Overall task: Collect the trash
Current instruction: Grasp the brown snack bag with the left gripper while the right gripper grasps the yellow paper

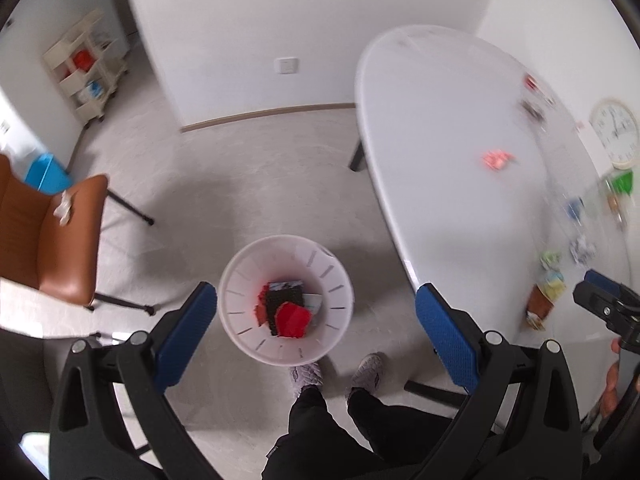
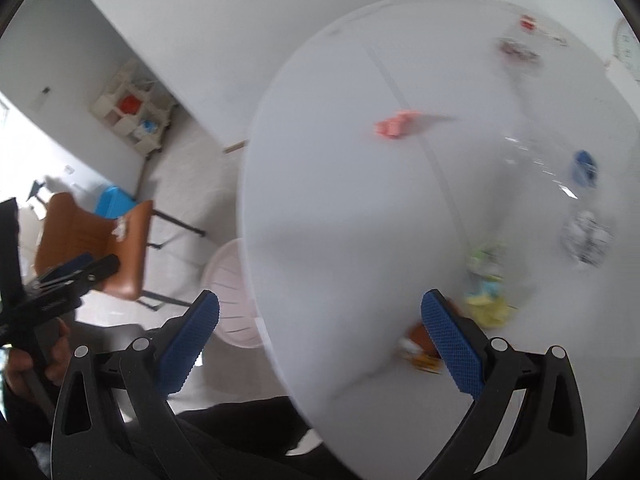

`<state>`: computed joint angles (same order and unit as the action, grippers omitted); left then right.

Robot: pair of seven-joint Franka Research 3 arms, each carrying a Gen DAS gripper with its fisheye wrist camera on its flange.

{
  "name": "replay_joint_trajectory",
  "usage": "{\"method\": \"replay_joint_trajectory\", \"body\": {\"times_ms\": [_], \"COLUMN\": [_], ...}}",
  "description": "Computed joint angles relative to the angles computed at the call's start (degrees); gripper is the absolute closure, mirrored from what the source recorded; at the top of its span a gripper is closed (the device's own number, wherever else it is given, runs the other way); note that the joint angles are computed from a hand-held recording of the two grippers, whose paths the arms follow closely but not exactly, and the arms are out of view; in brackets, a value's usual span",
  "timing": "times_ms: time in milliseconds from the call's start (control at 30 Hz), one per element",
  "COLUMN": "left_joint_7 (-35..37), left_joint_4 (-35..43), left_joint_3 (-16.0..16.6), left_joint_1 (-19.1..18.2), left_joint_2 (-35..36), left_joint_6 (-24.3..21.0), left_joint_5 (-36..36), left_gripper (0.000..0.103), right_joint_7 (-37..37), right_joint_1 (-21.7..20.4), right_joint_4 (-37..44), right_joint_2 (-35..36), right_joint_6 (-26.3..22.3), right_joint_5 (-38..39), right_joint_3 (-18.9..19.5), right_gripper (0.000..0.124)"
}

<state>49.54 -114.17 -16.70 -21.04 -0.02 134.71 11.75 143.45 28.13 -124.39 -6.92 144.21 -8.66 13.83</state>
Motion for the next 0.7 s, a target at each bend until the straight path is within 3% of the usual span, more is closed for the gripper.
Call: {"method": "replay_joint_trajectory", "body": {"times_ms": [333, 600, 700], "left_joint_7": [12.06, 24.5, 26.46], "left_joint_4": [13.55, 27.5, 34.27], "left_joint_3": [-3.46, -5.97, -4.89], "left_joint_1": [-5.22, -11.14, -15.09], "left_joint_2": [12.51, 25.92, 31.34], "left_joint_6": [-2.05, -3.58, -5.92], "left_joint_5": [-2.02, -3.87, -1.17], "left_gripper": [0.008, 0.008, 0.008], "right_joint_7": [7.67, 7.61, 5.93], "right_joint_1": [-4.15, -7.53, -8.54], "right_joint_4": [-12.29, -21.53, -24.37], "right_joint_2": [-11.17, -19.12, -21.2], "right_joint_6": [-4.04, -2.97, -2.04], "right_joint_5": [-1.71, 0.7, 2.2], "right_joint_3": [1.24, 1.24, 0.82], "right_gripper": [0.024, 0.024, 0.024]}}
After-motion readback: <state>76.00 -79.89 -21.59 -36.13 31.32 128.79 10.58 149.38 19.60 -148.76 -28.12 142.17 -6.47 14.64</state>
